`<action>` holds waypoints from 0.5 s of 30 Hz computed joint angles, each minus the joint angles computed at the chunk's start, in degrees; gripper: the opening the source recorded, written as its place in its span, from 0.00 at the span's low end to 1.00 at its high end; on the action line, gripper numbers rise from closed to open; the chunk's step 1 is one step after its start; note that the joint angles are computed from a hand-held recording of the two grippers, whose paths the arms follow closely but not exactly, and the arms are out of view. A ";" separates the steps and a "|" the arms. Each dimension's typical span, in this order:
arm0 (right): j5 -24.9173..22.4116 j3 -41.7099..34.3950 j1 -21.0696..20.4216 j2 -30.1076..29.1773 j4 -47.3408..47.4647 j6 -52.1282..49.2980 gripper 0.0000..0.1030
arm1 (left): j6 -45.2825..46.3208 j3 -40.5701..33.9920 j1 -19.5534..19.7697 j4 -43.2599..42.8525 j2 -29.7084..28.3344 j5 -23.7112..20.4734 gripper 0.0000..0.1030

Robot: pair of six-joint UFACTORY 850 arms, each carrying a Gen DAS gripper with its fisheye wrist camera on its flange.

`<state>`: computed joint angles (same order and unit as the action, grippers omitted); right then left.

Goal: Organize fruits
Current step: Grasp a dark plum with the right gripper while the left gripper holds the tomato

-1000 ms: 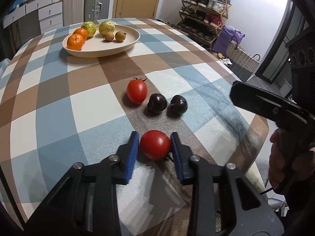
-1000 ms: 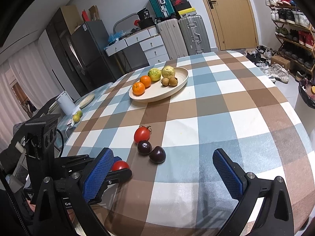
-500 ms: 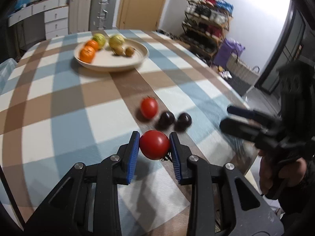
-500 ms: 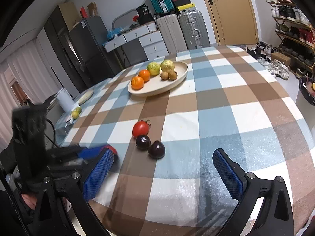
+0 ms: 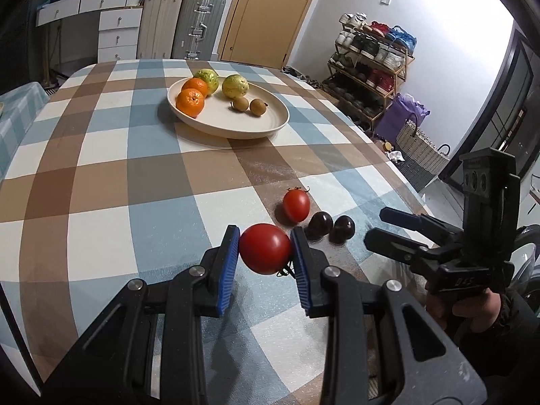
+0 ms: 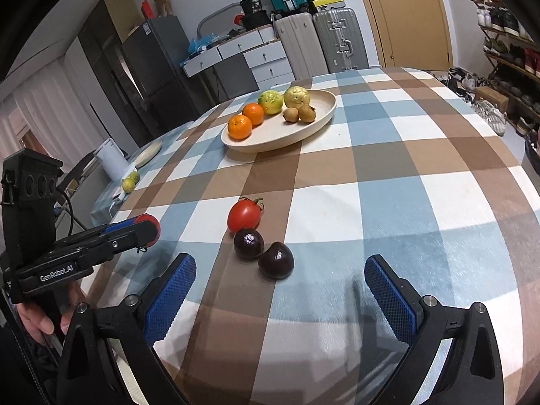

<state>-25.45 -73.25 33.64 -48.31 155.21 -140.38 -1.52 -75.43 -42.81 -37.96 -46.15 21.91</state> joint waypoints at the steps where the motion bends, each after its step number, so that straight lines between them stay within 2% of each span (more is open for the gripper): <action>1: 0.29 -0.31 0.17 -0.21 0.60 -0.82 0.98 | -0.05 -0.12 0.01 -0.01 -0.11 -0.04 0.27; 6: 2.29 -2.14 0.79 -1.37 0.36 -2.50 0.82 | -2.63 0.03 0.26 2.14 -0.54 0.13 0.27; 10: 2.55 -2.63 1.14 -1.74 2.65 -5.66 0.74 | -2.91 -0.12 0.38 2.34 -0.83 0.16 0.27; 12: 4.16 -3.58 1.28 -2.18 1.86 -5.13 0.61 | -3.75 -0.06 0.49 3.01 -0.98 0.27 0.27; 13: 4.67 -4.05 1.20 -2.45 0.19 -3.48 0.59 | -3.60 -0.08 0.49 2.81 -0.99 0.25 0.27; 15: 5.28 -4.65 1.18 -2.82 -1.30 -2.00 0.48 | -3.73 -0.07 0.56 2.81 -1.05 0.16 0.27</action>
<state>-20.17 -77.90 34.82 -51.12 153.91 -142.39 -5.25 -75.51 -42.25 -35.15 -47.20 22.07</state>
